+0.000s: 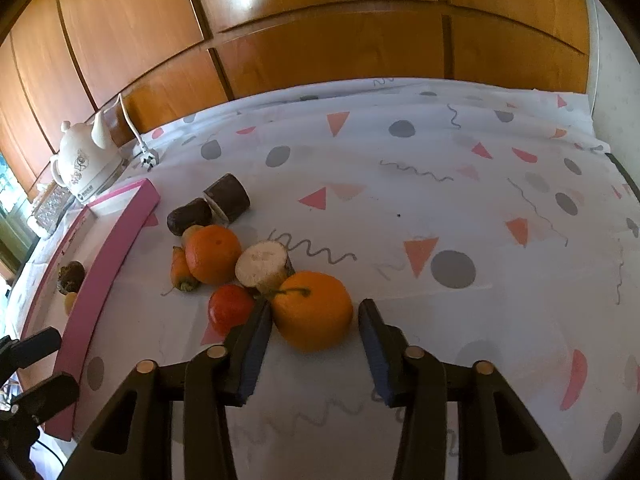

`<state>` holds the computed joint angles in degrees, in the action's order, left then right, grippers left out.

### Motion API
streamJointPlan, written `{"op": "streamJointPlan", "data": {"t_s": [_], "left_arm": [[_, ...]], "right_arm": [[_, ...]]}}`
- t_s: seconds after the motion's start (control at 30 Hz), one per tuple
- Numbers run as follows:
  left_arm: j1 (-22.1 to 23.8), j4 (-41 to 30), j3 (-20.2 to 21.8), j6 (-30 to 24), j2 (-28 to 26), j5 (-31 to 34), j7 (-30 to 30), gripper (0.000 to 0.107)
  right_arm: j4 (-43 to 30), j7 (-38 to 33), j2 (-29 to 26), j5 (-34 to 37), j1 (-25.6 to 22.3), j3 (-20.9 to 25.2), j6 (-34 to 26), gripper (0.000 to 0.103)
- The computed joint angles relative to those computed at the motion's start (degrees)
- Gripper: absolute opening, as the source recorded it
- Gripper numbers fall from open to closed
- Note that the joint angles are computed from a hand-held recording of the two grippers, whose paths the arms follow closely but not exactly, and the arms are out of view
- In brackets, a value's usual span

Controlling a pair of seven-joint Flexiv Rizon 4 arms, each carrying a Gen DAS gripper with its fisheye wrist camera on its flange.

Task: Organize fruits
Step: 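Reach the right tool to the mandarin orange and close on it, then grasp the red tomato with the left tool while the right tool holds the mandarin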

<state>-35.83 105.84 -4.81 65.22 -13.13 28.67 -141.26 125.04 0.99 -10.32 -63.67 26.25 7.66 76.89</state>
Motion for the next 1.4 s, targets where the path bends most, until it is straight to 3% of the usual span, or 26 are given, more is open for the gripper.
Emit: {"op": "streamJointPlan", "data": {"t_s": [0.27, 0.6, 1.0, 1.07, 1.2, 1.4], "left_arm": [[0.62, -2.14, -1.1, 2.18, -4.08, -5.35, 5.75, 0.04], [-1.6, -8.31, 0.13, 2.84, -10.98, -13.07, 11.63, 0.04], [-4.9, -18.04, 2.88, -1.44, -17.93, -14.56, 14.8, 0.04], [-5.2, -19.07, 3.36, -1.94, -18.85, -14.41, 14.94, 0.028], [-6.74, -17.99, 5.46, 0.11, -18.25, -12.06, 13.5, 0.027], [-8.12, -10.3, 7.22, 3.79, -13.09, -7.65, 9.52, 0.027]], "right_arm": [[1.47, 3.67, 3.93, -2.26, -0.24, 2.04, -15.67, 0.04], [4.67, 18.27, 3.84, -15.79, -7.45, -0.18, -0.26, 0.041], [4.22, 22.98, 3.21, -20.66, -9.31, 0.07, 1.75, 0.041], [4.2, 23.19, 3.18, -20.87, -9.46, 0.16, 1.84, 0.041], [4.16, 22.75, 3.08, -20.31, -9.46, 0.38, 1.64, 0.041], [4.18, 20.07, 2.92, -17.41, -8.68, 0.58, 0.75, 0.043]]}}
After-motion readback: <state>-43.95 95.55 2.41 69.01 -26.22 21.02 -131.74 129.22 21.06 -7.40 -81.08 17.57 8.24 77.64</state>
